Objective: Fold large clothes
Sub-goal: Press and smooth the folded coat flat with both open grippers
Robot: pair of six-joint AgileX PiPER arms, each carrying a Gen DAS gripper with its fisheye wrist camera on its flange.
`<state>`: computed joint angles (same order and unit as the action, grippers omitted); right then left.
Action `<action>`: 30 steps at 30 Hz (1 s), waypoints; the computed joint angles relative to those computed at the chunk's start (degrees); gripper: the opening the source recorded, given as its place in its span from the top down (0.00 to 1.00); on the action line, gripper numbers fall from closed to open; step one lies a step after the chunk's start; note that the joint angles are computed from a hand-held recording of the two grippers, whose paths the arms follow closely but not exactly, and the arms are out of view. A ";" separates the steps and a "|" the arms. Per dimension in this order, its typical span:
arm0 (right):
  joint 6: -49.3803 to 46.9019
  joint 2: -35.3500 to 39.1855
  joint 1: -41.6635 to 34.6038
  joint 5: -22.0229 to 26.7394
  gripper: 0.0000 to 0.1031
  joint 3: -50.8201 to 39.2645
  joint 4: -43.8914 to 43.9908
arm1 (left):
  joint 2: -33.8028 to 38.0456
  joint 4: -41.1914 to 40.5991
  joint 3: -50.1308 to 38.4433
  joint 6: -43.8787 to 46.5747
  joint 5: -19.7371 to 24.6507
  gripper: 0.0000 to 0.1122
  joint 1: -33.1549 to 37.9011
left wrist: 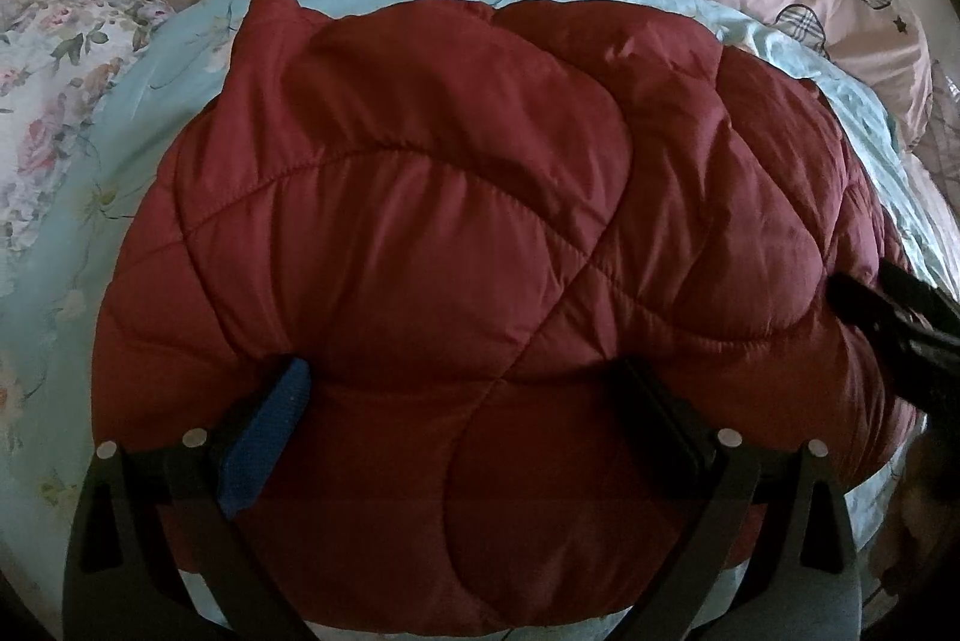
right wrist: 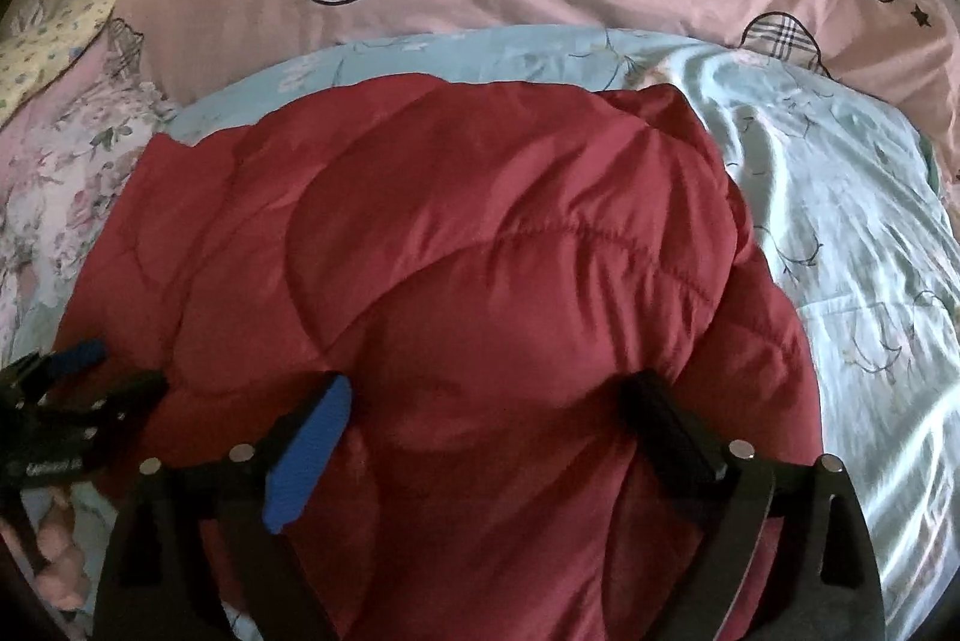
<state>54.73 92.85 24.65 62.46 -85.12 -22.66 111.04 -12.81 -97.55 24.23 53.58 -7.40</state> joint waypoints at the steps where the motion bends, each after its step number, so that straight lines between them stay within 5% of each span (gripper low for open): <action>1: 0.17 0.23 -0.10 -0.08 0.06 -0.06 -0.16 | -0.07 0.20 0.12 -0.18 -0.13 0.09 -0.08; 17: 1.45 -0.97 -1.60 -4.58 0.03 3.70 -1.00 | -1.62 -0.79 -0.26 0.50 1.46 0.10 0.92; 30: 7.96 -7.10 4.74 0.95 0.04 5.46 -2.79 | -2.50 -1.95 -0.77 0.30 3.64 0.10 4.87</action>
<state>62.69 85.75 29.39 63.41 -79.67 -25.44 108.54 -14.77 -98.32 24.53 57.21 -2.53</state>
